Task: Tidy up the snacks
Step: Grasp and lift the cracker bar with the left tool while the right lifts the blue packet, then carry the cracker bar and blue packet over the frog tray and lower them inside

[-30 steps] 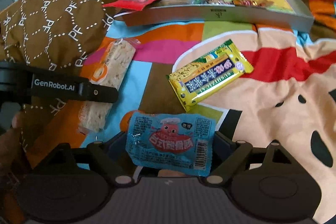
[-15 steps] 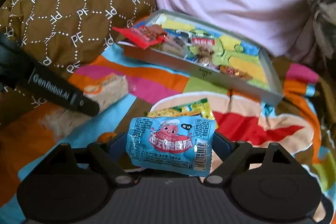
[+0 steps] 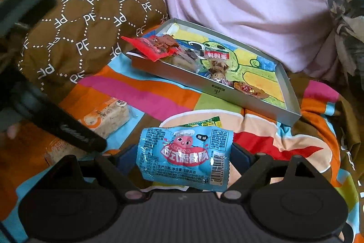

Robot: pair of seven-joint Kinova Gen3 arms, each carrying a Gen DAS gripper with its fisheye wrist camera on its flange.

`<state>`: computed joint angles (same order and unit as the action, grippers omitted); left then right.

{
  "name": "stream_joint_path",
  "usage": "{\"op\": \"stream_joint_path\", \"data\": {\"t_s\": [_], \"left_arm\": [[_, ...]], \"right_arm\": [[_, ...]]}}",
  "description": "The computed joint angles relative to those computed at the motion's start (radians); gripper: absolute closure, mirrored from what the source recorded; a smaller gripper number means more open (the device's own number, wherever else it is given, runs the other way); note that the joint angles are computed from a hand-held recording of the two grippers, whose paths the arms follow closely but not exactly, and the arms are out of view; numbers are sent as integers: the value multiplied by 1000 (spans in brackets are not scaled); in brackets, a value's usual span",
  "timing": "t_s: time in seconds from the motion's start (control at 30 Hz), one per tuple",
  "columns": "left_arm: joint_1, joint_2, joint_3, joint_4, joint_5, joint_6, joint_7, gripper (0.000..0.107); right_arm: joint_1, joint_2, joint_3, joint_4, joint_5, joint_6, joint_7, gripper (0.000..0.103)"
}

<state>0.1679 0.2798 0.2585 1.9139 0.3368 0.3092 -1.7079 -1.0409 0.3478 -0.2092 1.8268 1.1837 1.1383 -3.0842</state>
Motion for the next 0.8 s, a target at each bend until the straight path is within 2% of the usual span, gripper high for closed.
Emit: {"op": "stream_joint_path", "data": {"t_s": [0.13, 0.2, 0.27, 0.33, 0.4, 0.47, 0.53, 0.63, 0.8], "left_arm": [[-38, -2, 28, 3, 41, 3, -35, 73], [-6, -19, -10, 10, 58, 2, -36, 73], [12, -45, -36, 30, 130, -18, -99, 73], [-35, -76, 9, 59, 211, -50, -169, 73], [-119, -110, 92, 85, 292, -81, -230, 73], [-139, -142, 110, 100, 359, -113, -274, 73], [-86, -167, 57, 92, 362, -138, -261, 73], [53, -175, -74, 57, 269, -173, -150, 73], [285, -79, -291, -109, 117, -177, 53, 73]], "right_arm": [[-8, 5, 1, 3, 19, 13, -8, 14], [-9, 8, 2, 7, 31, 17, -14, 14], [-15, 13, 3, 13, 50, 27, -22, 14], [-25, 21, 7, 19, 81, 51, -35, 14], [-33, 28, 9, 28, 118, 77, -51, 14], [-31, 28, 11, 34, 155, 93, -58, 14], [-23, 22, 13, 49, 213, 95, -68, 14], [1, 19, 16, 81, 321, 99, -98, 14], [96, 11, 9, 135, 468, 89, -256, 14]]}}
